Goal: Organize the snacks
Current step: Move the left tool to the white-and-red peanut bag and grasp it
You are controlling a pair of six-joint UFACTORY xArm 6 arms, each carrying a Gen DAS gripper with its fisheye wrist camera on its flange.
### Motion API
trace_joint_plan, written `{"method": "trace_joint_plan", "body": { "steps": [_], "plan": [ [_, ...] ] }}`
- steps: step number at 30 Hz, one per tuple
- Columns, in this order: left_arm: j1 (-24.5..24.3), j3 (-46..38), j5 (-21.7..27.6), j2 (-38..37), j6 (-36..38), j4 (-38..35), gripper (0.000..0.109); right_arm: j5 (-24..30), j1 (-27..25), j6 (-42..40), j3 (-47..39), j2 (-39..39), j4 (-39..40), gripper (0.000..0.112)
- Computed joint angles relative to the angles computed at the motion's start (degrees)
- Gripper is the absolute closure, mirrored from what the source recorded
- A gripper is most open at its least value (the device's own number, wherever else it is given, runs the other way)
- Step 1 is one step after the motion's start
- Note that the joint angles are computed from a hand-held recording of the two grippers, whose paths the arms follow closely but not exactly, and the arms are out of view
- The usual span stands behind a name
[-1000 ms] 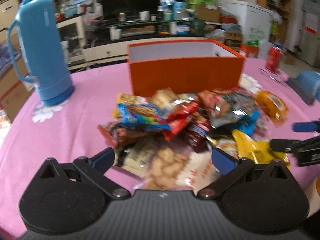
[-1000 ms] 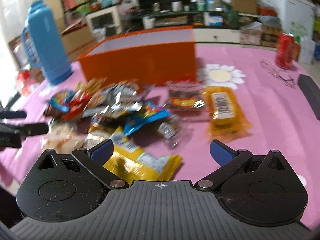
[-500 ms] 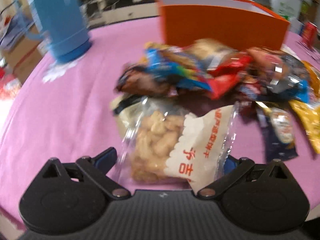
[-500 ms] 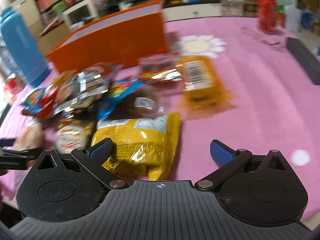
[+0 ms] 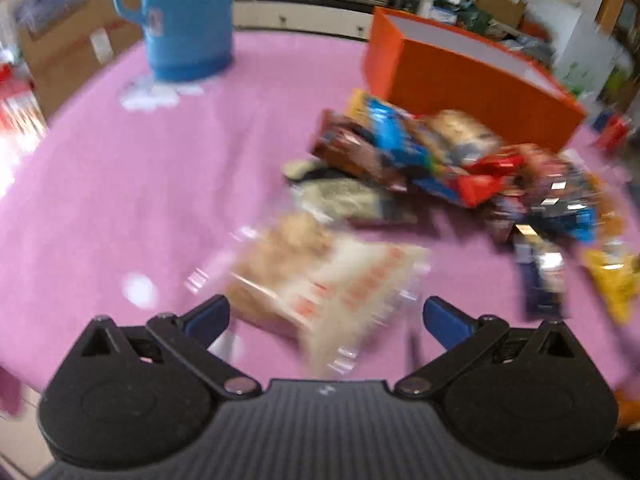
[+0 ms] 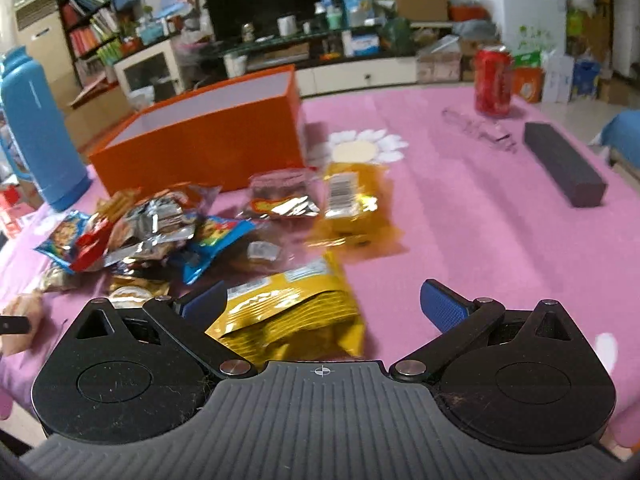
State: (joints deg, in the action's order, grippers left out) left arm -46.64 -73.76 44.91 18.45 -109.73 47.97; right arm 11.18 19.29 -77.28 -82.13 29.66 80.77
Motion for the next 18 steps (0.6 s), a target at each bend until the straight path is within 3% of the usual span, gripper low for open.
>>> {"method": "trace_joint_plan", "body": {
  "steps": [2,6,10,14,18],
  "plan": [
    [-0.52,2.15,-4.27,-0.85,-5.51,0.9,0.006,-0.45,0.46,0.65,0.2,0.26,-2.21,0.019],
    [-2.57,1.16,3.23,-1.0,-14.4,1.87,0.006,0.82,0.33,2.36,-0.19,0.55,-3.21,0.019],
    [1.37,2.12,-2.62,-0.95,-18.44,2.07,0.006,4.43,-0.43,4.25,-0.67,0.53,-3.0,0.019],
    [5.7,-0.8,-4.51,1.14,-11.34,2.34,0.006,4.15,-0.45,5.35,-0.71,0.51,-3.44,0.019],
    [7.75,-3.58,1.65,1.93,-0.02,-2.9,0.006,5.65,-1.66,7.57,-0.79,0.53,-3.93,0.019]
  ]
}}
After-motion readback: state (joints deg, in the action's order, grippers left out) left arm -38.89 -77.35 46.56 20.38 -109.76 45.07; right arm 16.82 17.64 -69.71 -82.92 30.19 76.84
